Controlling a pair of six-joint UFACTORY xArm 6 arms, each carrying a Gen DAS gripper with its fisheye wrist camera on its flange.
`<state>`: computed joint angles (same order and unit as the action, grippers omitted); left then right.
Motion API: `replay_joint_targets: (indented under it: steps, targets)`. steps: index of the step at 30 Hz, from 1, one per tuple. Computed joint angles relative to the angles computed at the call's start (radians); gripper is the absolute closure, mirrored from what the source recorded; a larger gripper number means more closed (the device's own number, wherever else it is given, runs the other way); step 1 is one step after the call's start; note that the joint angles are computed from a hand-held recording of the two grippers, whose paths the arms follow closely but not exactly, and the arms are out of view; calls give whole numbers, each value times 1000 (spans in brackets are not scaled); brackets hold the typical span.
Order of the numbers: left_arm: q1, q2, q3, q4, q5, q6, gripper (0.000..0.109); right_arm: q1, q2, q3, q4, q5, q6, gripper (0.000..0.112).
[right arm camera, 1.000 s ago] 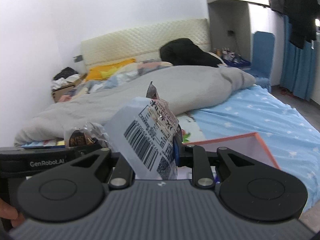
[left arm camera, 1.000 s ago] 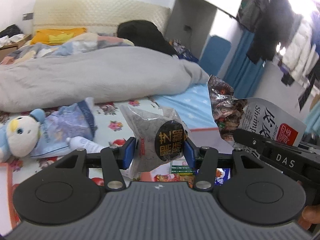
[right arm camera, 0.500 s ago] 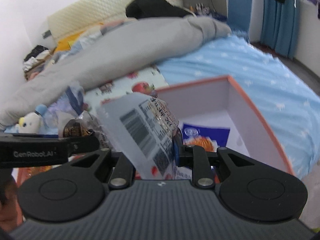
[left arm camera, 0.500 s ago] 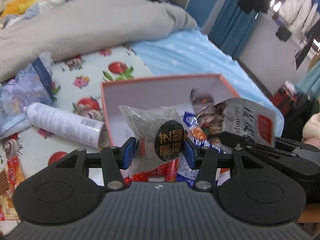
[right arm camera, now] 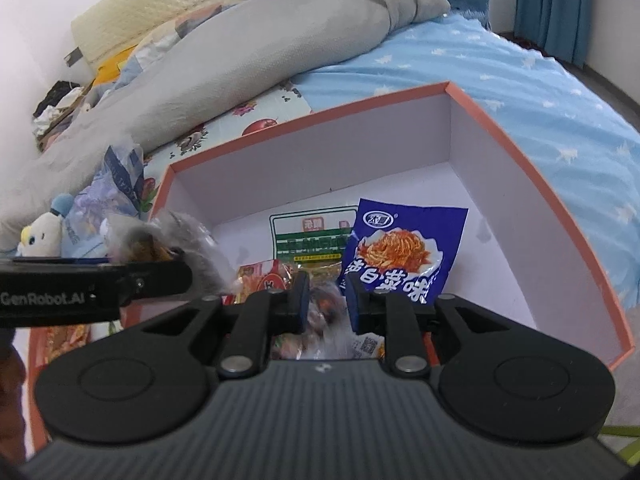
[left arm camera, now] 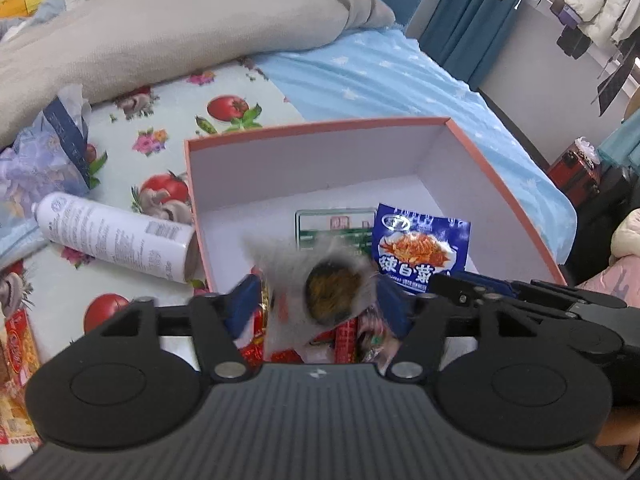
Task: Organize snacks
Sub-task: 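Lower both packets into the pink box and open both tools, then lift both tools out of the box and back over the snack pile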
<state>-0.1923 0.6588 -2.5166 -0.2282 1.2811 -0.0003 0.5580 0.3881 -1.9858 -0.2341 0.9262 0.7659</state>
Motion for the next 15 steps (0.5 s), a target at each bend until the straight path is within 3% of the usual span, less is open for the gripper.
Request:
replay_joint_targets:
  steps: [2, 3, 7, 15]
  targets:
    - [2, -37, 50, -2, -37, 17, 31, 9, -13, 14, -35, -7, -1, 54]
    - [3, -58, 75, -2, -51, 24, 31, 12, -23, 27, -48, -22, 1, 52]
    - [14, -146, 184, -23, -110, 39, 31, 24, -62, 65, -69, -59, 38, 53]
    - [41, -357, 421, -48, -244, 78, 31, 74, -73, 0, -162, -56, 85, 53]
